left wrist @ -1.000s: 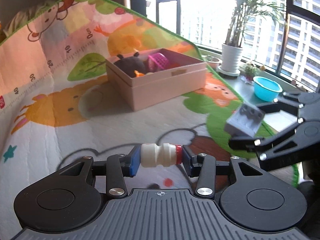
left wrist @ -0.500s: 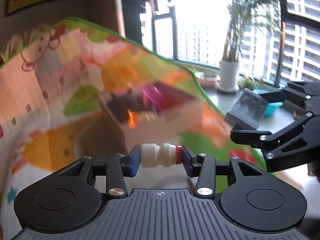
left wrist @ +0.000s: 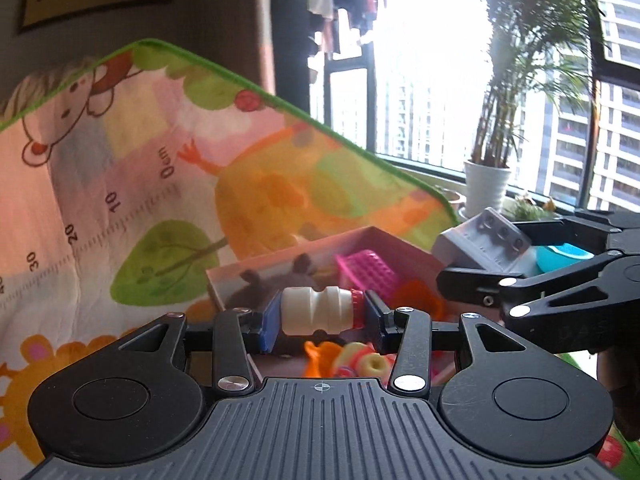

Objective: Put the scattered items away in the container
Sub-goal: 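Carry the bottle in the left and the charger in the right over the box, then open the left gripper over the box while the right releases the charger into it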

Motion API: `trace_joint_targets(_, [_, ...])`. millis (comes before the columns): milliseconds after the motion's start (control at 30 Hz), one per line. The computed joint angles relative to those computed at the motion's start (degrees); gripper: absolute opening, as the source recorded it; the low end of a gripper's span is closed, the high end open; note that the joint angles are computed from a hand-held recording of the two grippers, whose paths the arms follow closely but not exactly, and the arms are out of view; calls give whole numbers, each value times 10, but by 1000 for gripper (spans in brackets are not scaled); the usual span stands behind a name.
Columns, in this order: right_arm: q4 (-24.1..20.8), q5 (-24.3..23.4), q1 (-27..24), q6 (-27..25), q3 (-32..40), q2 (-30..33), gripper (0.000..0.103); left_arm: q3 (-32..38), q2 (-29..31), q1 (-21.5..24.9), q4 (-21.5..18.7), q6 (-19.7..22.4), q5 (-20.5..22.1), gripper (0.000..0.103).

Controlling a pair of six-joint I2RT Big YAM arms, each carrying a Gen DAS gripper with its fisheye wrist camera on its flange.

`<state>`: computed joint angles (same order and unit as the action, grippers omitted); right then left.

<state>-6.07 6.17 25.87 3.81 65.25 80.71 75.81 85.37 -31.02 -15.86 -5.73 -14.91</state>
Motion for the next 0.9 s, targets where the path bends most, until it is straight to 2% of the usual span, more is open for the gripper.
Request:
trace_joint_targets(133, [-2,-3,-1,0,6,10,92,-7,1,11,8,-16,11,48])
trace_joint_targets(200, [-10,-8,-3,5,9,13,92,-10,0,15,14,-20,17,56])
trace_joint_targets(333, [-9,-10,-7,20,2,9,96,-13,1,23,9,-35,37,66])
trace_joint_targets(433, [-18,-11,-15,47,4,8,100,-17,-2,25,0,-41,40,79])
trace_joint_targets(500, [-33,-15,-20,53,13,16,101,-27,-13,26,-9,-53,40,100])
trace_joint_targets(567, [-59,-25,-24,66,32,30,101,-51,-34,29,-8,-69,67,100])
trace_joint_targets(633, [-92,-63,-33,91,54,46,103,-73,-54,30,-12,-78,91,101])
trace_joint_targets(667, [-106,-78,-35,104,62,52,103,-79,-59,27,-17,-80,90,101])
trace_joint_targets(767, [-115,-62,-25,110,68,55,103,-87,-61,20,-31,-81,100,101])
trace_joint_targets(900, [-139,-85,-11,116,90,65,103,-99,-63,22,-18,-81,145,101])
